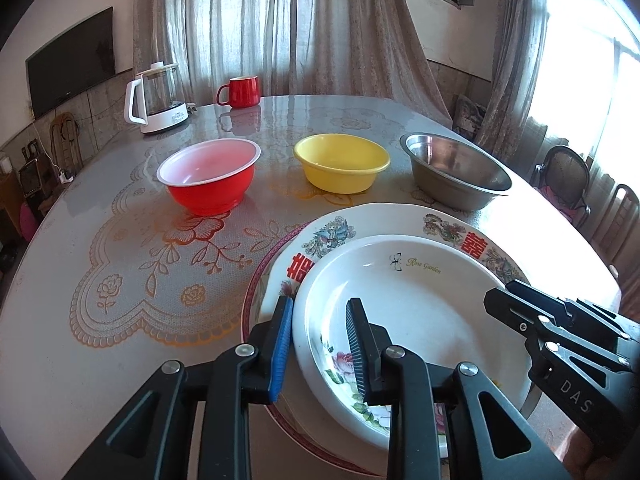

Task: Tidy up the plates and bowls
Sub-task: 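Lower the rose-print plate onto the red-print plate with both grippers, then open both grippers and withdraw them from the rose-print plate rim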

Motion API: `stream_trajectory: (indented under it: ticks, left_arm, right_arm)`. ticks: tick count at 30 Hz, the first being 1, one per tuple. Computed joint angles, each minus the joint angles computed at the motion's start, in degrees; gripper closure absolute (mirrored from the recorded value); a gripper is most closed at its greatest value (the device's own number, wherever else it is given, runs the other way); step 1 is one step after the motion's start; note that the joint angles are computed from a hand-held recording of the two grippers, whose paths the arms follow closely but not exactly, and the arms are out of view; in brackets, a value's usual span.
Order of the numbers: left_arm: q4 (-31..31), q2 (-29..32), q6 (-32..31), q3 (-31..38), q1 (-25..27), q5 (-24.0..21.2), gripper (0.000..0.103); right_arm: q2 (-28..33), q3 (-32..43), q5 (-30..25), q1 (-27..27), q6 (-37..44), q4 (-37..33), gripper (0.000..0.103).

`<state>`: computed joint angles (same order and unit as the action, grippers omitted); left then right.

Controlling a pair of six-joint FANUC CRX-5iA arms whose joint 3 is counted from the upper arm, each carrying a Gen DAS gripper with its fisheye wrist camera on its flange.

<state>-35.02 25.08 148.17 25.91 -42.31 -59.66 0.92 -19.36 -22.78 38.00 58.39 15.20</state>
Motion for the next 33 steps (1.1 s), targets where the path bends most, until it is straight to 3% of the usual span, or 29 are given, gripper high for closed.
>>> stream_trajectory:
  ticks: [3,9,13,21,24,28,33]
  left_arm:
    - [0.86,-0.76,0.75,-0.94,0.13,0.67,0.074]
    - [-0.30,-2.28,4.09,-2.06,-0.68,0.01,0.061]
    - [0.86,-3.33,5.56,-3.45,-0.12,0.89,0.061]
    - [3.80,-4.60,5.55,-6.15,0.82,3.34,0.061]
    - [1.58,-5.13,7.39,-6.13,0.00,2.78,0.049]
    - [3.49,-6.17,7.49,-7.13,1.12,4.40,0.041]
    - [7.36,-5.53,5.96,-6.81,2.78,4.19,0.041]
  right_arm:
    - [-0.22,0.08,-0.10,-0.16,0.60,-0.92,0.081]
    - [-1.03,0.61,-0.09,-0.91,3.78,-5.16,0.075]
    - [-1.41,3.38,-1.97,-2.91,11.69,-15.66,0.072]
    - [-1.86,4.73,-3.37,-4.44,15.81,-21.37,0.072]
    - [-2.05,6.96,-4.12,-7.36,20.78,-30.18,0.070]
    - [-1.24,8.47,-5.76,-9.38,19.97,-32.14,0.068]
    - [-0.17,9.92,-7.56,-11.93,20.76,-36.09,0.068]
